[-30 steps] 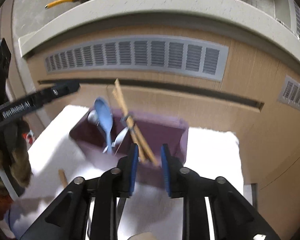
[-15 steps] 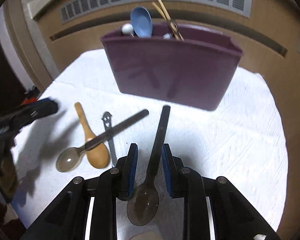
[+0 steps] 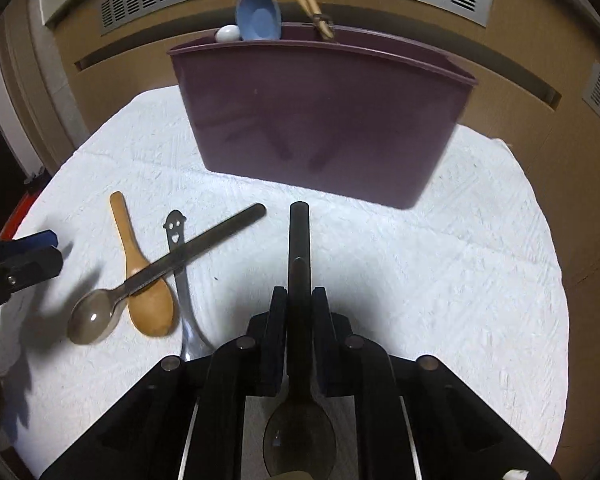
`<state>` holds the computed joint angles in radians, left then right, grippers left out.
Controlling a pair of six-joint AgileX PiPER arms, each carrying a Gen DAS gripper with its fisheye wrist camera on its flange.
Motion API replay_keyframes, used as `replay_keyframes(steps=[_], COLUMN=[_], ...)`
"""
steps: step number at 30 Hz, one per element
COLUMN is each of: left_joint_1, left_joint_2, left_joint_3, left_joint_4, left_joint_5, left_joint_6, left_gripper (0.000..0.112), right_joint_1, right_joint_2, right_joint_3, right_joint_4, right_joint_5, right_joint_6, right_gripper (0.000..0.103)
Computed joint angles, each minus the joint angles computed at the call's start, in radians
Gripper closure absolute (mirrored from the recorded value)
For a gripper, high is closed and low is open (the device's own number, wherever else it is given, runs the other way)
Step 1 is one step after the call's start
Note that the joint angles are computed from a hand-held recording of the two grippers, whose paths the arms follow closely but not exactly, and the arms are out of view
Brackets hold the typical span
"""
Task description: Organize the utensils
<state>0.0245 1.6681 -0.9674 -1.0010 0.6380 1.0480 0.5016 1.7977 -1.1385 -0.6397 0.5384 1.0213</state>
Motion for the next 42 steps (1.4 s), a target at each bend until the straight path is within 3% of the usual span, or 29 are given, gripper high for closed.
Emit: replay_keyframes(steps=[6,9,12,16,25,30,34,42], left_joint_1=[-0.126,-0.194,-0.267,-0.319,-0.342,-0.321,-0.329,-0.368], left_joint_2=[0.011,0.056,0.069,0.094,0.164,0.207,0.208,0.259], left_joint_3=[-0.019,-0.097,-0.123,-0.164,-0.260,-0.309,-0.310,-0.387], left_joint_4=[0.049,0.198,0.313,0.394,0.430,0.383,0.382,0.569], left_joint_5=[-0.084,-0.073,-0.135,-0.152,-0.090,0.025,0.027,-0.025], left_joint_6=[0.005,-0.131,-0.224,-0.303,-0.341,-0.303,-0.304,-0.465], left_gripper=[0.057,0.056,0.056,0.056,0.056,0.056,0.056,0.061], right_joint_1=[-0.024,-0.026,-0.021,-0.032,-0.058,-0.061,-0.063,-0.060], right_joint_2=[-0.124,-0.180,-0.216,-0.225,-0.253,-0.257,-0.256,-0.254], right_joint_3=[0.167,0.246,0.299,0.321,0.381,0.391,0.391,0.391], right_joint_4=[-0.070,-0.153,-0.260,-0.290,-0.385,-0.392,-0.387,-0.385], right_joint_5=[-0.091,-0.151,-0.179,-0.204,-0.253,-0.266,-0.269,-0.268], right_joint_6=[0.135,0.247,0.369,0.420,0.546,0.551,0.544,0.537], right_gripper=[0.092,0.092,0.092,0.092,0.092,0.092,0.092,0.092])
